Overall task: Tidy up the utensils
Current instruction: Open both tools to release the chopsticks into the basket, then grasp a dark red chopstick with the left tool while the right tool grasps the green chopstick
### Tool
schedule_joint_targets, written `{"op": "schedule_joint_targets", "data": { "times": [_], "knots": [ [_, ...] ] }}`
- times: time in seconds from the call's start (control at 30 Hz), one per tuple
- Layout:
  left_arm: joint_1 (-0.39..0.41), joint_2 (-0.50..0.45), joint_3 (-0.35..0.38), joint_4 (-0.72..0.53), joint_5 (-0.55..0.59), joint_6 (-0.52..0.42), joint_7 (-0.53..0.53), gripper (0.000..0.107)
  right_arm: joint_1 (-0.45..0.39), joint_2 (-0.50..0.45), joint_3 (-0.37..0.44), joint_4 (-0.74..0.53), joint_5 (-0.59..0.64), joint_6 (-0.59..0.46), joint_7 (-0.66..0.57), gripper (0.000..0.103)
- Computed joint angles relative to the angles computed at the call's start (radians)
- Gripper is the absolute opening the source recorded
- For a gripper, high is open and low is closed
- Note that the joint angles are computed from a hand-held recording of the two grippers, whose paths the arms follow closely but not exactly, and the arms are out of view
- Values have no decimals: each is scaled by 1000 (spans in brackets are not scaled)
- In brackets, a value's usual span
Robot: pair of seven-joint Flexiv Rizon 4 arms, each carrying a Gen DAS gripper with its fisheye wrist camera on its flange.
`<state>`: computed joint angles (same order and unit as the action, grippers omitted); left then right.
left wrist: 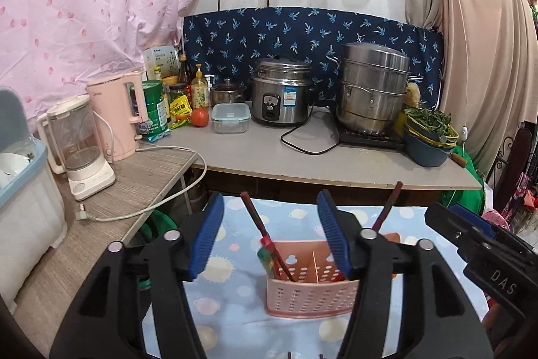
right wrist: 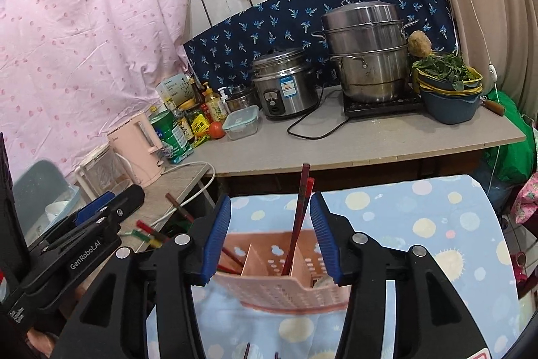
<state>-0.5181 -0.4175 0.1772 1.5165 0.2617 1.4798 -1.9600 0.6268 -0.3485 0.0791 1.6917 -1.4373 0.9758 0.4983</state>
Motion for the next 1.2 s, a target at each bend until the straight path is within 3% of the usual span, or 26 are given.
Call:
{"op": "schedule_joint_targets", "data": {
  "times": [0.13,0.47,0.53,0.73,0.93,1.2],
  "knots": [
    [-21,58,16,63,31,-10,-22,68,25,28,32,33,57,-49,-54,52],
    [45,211,-76,252,113,-79,-71,69,98,93,110,127,146,-192,-87,56],
    [57,242,-86,295,149,-77,-100,73,112,101,125,147,160,-217,-75,56],
    [97,312,-119,411,255,-92,-177,75,139,115,164,222,213,-226,-16,56],
    [155,350,-178,524,276,-102,-201,75,162,108,182,274,248,-198,37,56],
    [193,350,-211,657,231,-66,-150,75,224,43,189,284,309,-217,39,56]
  ]
}}
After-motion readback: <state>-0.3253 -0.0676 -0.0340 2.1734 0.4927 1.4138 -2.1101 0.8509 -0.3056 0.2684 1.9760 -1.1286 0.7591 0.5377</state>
